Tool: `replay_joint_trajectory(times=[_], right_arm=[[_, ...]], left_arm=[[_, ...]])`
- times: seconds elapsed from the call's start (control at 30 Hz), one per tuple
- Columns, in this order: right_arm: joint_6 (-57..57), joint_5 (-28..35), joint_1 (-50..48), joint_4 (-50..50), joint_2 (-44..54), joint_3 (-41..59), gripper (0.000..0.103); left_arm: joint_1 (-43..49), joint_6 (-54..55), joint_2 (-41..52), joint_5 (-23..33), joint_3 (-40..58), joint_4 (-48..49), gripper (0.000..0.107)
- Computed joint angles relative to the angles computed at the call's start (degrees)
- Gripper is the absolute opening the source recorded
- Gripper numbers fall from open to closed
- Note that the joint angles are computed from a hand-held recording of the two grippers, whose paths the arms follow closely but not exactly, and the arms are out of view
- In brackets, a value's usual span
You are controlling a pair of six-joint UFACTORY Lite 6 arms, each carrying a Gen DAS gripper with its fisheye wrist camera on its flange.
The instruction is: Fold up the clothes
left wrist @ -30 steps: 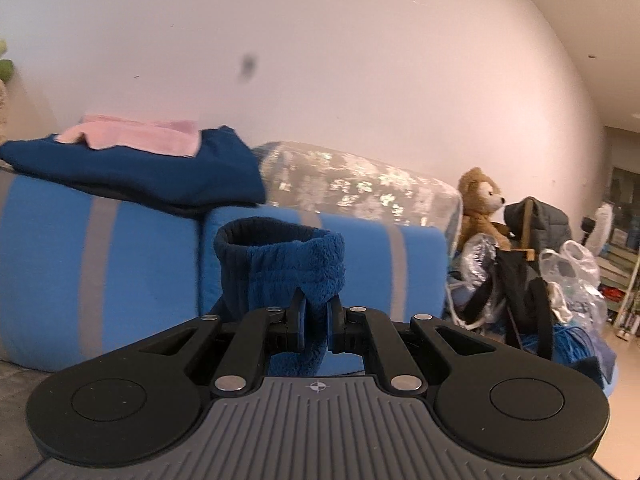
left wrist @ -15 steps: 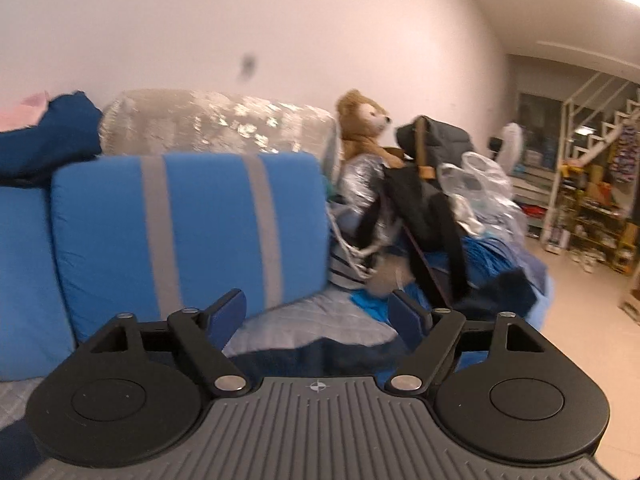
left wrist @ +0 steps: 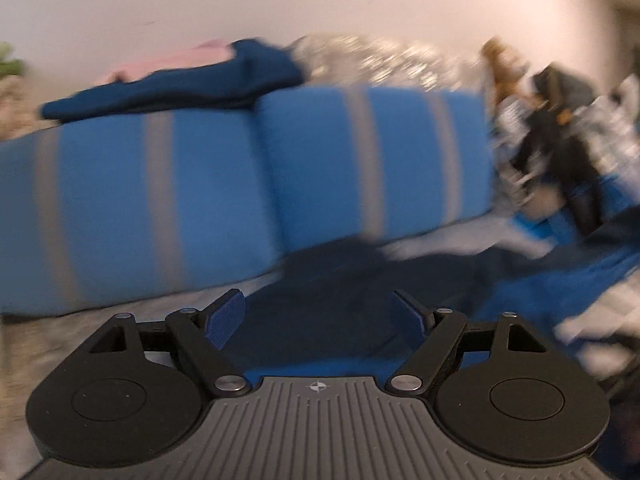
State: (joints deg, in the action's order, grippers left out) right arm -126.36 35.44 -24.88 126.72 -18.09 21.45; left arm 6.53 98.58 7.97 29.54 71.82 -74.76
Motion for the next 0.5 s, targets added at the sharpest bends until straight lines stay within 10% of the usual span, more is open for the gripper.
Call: replay_joint_trajectory(times=[0.5], right_arm=[[-1.54,-2.80,2.11,1.71,0.11,0.62,0.103]], left_arm=[[0.34,30.50,11.98,-11.01,-7.90,-15.53,0.080]])
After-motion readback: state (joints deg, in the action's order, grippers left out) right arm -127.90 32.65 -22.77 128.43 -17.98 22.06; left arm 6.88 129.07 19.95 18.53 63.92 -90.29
